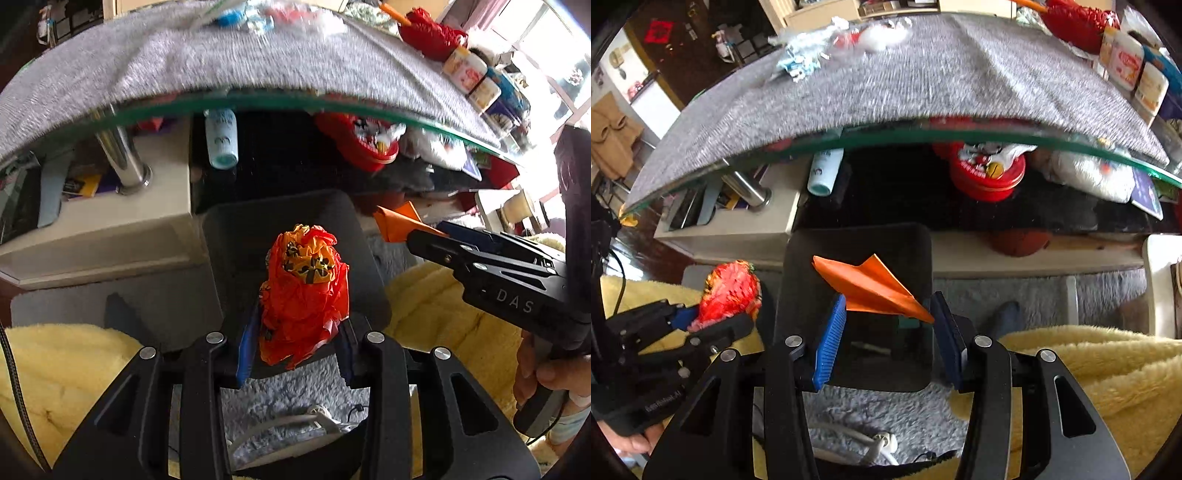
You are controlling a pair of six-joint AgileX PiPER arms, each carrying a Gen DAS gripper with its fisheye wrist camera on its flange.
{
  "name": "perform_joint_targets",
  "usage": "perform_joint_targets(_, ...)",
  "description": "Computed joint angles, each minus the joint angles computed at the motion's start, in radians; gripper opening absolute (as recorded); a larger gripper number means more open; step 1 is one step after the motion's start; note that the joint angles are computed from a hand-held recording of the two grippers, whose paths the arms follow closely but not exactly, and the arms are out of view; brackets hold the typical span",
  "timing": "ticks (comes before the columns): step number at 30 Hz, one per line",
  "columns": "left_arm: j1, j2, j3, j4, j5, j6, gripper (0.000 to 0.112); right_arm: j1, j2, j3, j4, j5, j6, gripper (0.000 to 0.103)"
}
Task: Collect trash
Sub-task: 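Lower both held items into the bin and open both tools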
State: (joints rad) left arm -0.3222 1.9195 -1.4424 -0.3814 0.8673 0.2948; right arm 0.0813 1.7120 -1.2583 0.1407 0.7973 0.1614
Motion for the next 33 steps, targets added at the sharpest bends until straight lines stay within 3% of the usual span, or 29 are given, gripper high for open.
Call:
perform_joint_targets(16,0.003,0.088,-0.046,-0.019,0.033,0.0,0.038,0.001,0.117,-0.097,0.027,0.046,-0.014,0.051)
perform_joint_targets(18,0.003,0.092,-0.049,-0.012,0.031,-0.005,0.043,0.002,0.122,-0.104,0.028,0.048,-0.009,0.051)
perform_joint_targets(20,0.003,0.093,-0.05,-0.004,0.025,-0.013,0.06,-0.002,0.126,-0.11,0.031,0.05,-0.006,0.057)
perform_joint_targets(22,0.005,0.095,-0.054,0.001,0.024,-0.02,0.068,-0.004,0.126,-0.115,0.024,0.053,0.002,0.061)
perform_joint_targets(24,0.006,0.096,-0.059,0.011,0.021,-0.029,0.078,-0.008,0.123,-0.118,0.014,0.053,0.012,0.069)
perform_joint_targets(25,0.007,0.096,-0.061,0.018,0.018,-0.035,0.083,-0.011,0.122,-0.119,0.004,0.053,0.021,0.078)
perform_joint_targets(28,0.007,0.097,-0.075,0.043,0.023,-0.055,0.09,-0.018,0.114,-0.122,-0.02,0.053,0.041,0.093)
perform_joint_targets(33,0.012,0.079,-0.098,0.074,0.022,-0.066,0.095,-0.045,0.102,-0.145,-0.015,0.07,0.039,0.093)
